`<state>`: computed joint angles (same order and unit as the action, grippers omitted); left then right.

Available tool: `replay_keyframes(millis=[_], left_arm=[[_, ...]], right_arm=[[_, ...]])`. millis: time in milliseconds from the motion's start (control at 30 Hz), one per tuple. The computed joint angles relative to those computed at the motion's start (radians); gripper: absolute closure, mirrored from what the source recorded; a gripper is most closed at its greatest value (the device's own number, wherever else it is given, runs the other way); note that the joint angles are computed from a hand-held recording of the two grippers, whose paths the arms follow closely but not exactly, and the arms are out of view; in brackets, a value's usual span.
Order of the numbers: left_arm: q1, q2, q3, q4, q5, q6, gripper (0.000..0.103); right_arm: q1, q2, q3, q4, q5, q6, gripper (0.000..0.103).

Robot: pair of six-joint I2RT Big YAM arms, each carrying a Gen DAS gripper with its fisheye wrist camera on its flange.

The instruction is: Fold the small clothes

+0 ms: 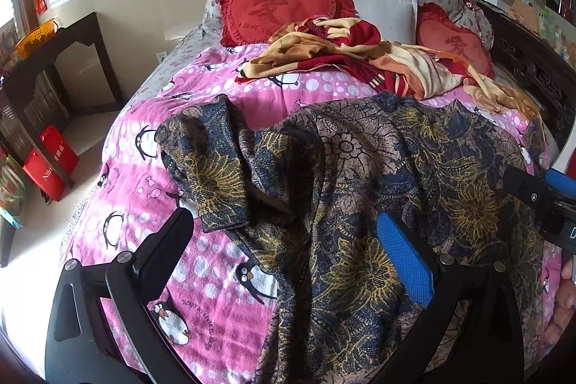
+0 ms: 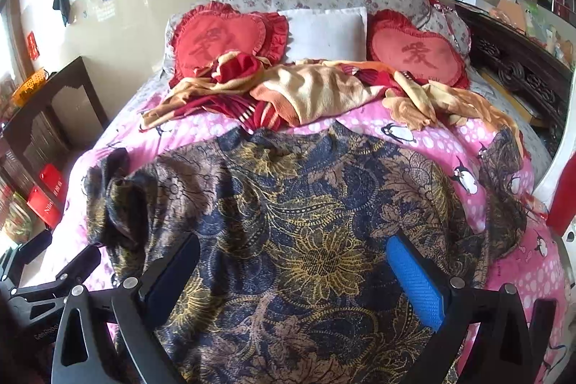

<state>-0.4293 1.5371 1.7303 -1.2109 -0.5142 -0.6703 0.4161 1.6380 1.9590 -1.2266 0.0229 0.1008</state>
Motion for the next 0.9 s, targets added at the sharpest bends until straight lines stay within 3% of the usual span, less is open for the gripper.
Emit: replay_keyframes(millis=[900], left_arm=[[0.037,0.038,-0.007,0.011,0.029,-0.004,0.001]], right_arm=[[0.020,0.054,0.002,0.019,-0.012,0.014,0.000]])
